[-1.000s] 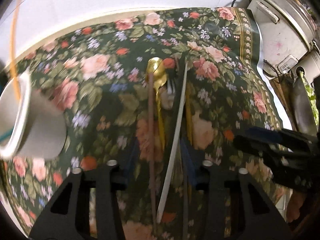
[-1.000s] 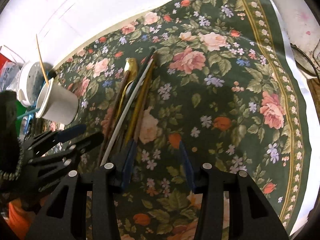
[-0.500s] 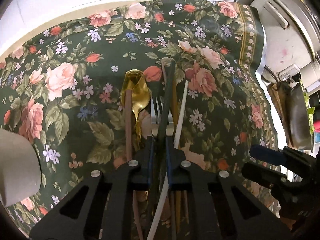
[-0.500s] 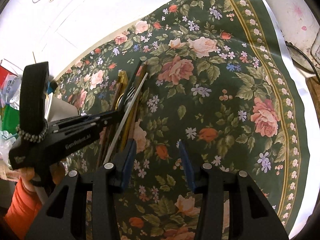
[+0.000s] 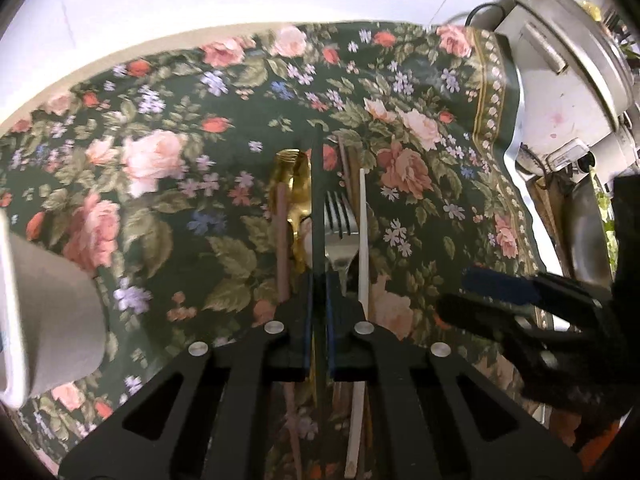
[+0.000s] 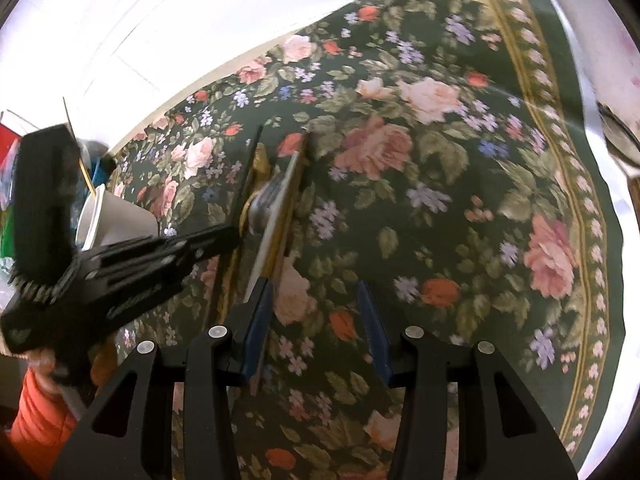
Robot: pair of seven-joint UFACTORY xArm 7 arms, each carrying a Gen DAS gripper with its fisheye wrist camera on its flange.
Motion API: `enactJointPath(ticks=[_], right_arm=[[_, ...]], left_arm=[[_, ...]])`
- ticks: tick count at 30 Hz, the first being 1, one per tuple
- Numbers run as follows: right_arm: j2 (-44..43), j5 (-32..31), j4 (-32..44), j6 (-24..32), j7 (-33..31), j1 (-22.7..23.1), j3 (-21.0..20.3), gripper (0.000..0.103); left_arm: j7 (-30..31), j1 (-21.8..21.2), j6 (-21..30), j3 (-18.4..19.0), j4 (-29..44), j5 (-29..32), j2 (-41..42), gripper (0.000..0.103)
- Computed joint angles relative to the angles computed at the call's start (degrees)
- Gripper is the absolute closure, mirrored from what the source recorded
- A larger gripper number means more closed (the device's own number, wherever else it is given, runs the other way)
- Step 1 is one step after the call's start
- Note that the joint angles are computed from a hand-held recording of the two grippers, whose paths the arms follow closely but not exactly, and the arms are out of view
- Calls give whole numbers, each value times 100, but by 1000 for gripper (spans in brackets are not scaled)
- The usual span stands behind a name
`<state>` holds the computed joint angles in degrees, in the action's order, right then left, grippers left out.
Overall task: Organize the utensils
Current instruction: 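Grasp a dark chopstick with the left tool while the right tool grasps the white chopstick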
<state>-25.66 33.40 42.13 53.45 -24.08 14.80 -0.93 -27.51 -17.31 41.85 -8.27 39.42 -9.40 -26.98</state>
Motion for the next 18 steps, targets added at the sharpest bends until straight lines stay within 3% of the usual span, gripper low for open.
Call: enactJointPath(ticks=[6,14,18], right_arm=[[509,100,304,-122,133,183,252,62],[929,-184,467,-339,651,255,549,88],[892,-195,434,-391,684,284,511,91]], left_arm=[[-301,90,173,-121,-324,220,-669,99],[-490,34,379,-199,-714,383,-1197,99],[-483,-10,378,-154,-830,353,-1365,99]])
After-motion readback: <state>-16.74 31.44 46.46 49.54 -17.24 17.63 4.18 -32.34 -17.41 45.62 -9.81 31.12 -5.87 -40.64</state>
